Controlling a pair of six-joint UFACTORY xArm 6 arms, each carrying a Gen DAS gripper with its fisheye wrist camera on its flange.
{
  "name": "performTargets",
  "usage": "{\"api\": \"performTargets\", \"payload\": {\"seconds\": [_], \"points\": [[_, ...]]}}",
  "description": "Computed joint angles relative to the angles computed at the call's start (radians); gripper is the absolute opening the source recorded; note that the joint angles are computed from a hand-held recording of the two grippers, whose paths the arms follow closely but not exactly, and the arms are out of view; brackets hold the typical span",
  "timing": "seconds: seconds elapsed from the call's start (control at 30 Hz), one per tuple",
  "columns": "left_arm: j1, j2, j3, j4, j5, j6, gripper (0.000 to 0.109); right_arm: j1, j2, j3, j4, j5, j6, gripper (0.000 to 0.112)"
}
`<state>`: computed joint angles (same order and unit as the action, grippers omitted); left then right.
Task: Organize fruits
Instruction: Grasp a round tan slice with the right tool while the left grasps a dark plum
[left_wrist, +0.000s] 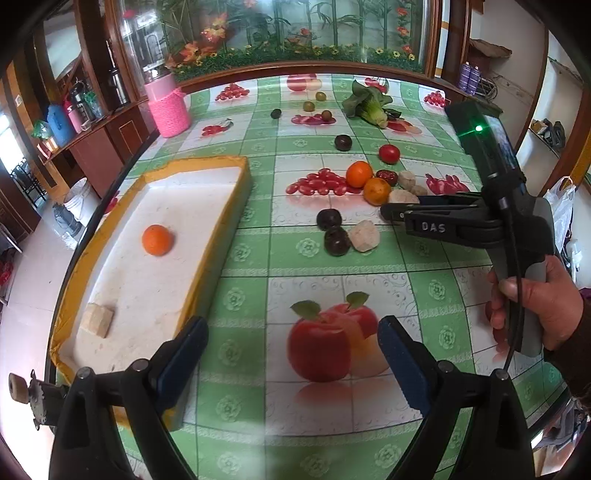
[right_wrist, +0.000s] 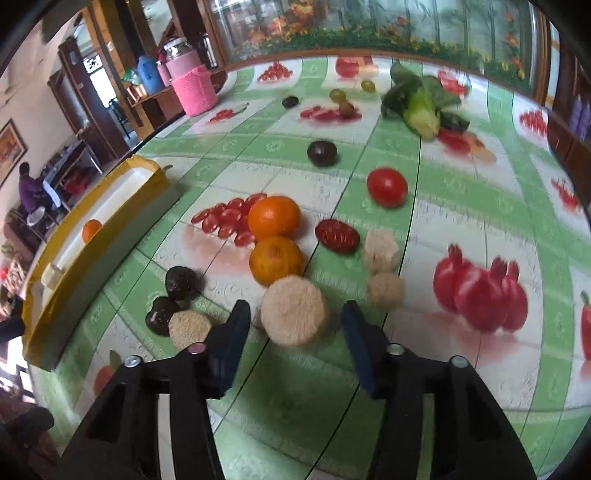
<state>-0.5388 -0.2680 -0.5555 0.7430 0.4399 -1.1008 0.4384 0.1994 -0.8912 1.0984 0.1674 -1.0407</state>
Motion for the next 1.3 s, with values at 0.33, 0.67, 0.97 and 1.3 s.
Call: {"api": "performTargets", "payload": {"seconds": [0.33,0.67,0.97,1.3], "points": [[0.047,0.259,-0.174,-0.095,-0.152,0.147,0.092,-0.082,-0.141,0.121,0.166,0.054,-0.119,0.036],[0.073,0.412,-0.265,-0.353,-0.169,0.496,0.068,-0.118,-0.232,0.183,0.283,0.080,-0.205,0.037],[0.086,0.434,-0.276,-0.287,-0.223,0.447,0.059,-0.141,-0.214,0.185,0.186,0.104,-0.111,0.041],[0.095,0.424,-0.247,-0.290,-0.275,0.436,0.061,-0.144,-0.207,0.183,0.133,0.157,-0.095,0.045]]}}
